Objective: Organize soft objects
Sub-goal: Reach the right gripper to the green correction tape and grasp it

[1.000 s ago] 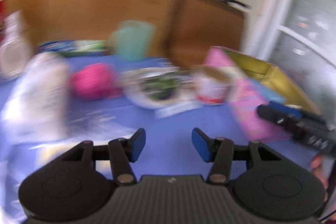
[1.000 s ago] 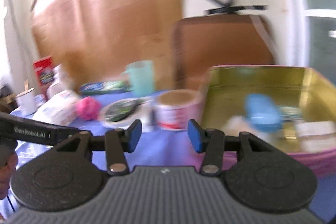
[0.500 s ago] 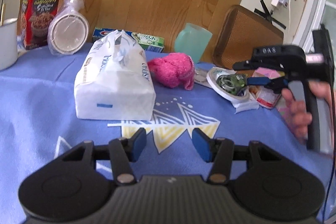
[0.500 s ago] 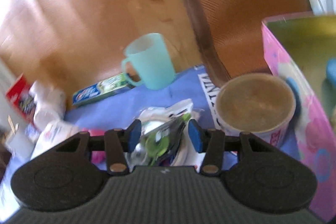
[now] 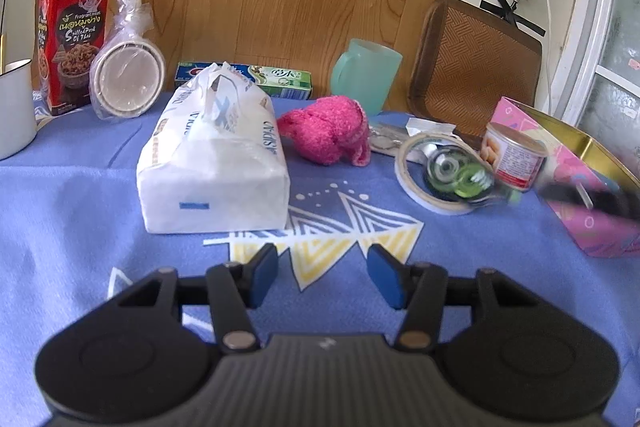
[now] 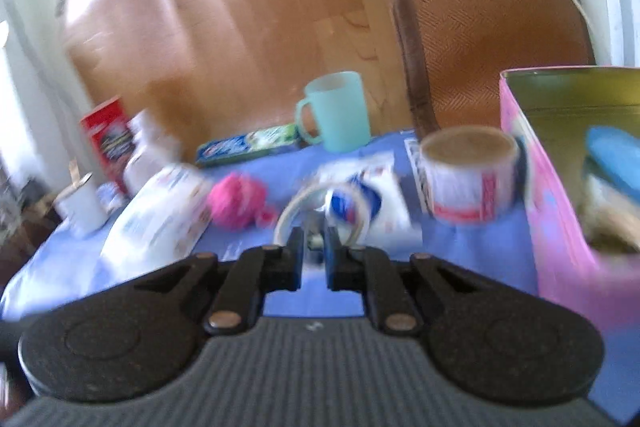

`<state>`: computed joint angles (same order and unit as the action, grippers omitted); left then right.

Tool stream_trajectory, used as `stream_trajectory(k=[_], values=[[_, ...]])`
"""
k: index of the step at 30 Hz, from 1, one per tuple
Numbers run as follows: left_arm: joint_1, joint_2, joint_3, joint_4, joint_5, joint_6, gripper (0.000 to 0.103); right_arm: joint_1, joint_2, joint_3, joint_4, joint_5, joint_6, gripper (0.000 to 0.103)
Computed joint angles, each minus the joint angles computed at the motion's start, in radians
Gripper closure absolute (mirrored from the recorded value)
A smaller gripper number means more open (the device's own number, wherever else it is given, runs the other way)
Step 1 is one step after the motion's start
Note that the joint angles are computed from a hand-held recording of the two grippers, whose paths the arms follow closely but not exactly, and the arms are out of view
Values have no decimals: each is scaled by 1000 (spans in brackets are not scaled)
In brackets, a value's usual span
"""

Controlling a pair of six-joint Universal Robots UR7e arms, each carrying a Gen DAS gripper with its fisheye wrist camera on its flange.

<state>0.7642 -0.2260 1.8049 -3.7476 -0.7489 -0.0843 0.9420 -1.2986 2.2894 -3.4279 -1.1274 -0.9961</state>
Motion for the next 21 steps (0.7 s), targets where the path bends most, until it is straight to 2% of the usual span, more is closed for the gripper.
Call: stream_trajectory(k=[2, 3, 5, 7, 9, 12, 14, 16, 21], values=[[1, -1, 1, -1, -5, 0, 52, -50, -32, 67, 5, 17, -119, 87], [2, -2, 2, -2, -9, 0, 51, -70, -38, 93, -15, 21, -148, 87], [1, -1, 2, 1, -6, 0, 51, -85, -41, 113, -26, 12, -165, 87], [-3, 1, 0, 6, 2, 2, 50, -82, -39, 111, -37, -1, -140, 86], [-5, 1, 0, 7, 6, 4, 50, -63, -29, 93, -56, -15, -93, 85], [-1, -2, 3, 1, -4, 2, 50, -31, -6, 69, -91, -20, -87, 67], [3, -4, 5, -3, -13, 2, 49, 13, 37, 39, -130, -65, -101, 58], [3, -5, 5, -3, -15, 1, 49, 65, 84, -2, -131, -137, -105, 56], [4, -6, 6, -5, -17, 0, 49, 131, 180, -91, -107, -266, -96, 57]])
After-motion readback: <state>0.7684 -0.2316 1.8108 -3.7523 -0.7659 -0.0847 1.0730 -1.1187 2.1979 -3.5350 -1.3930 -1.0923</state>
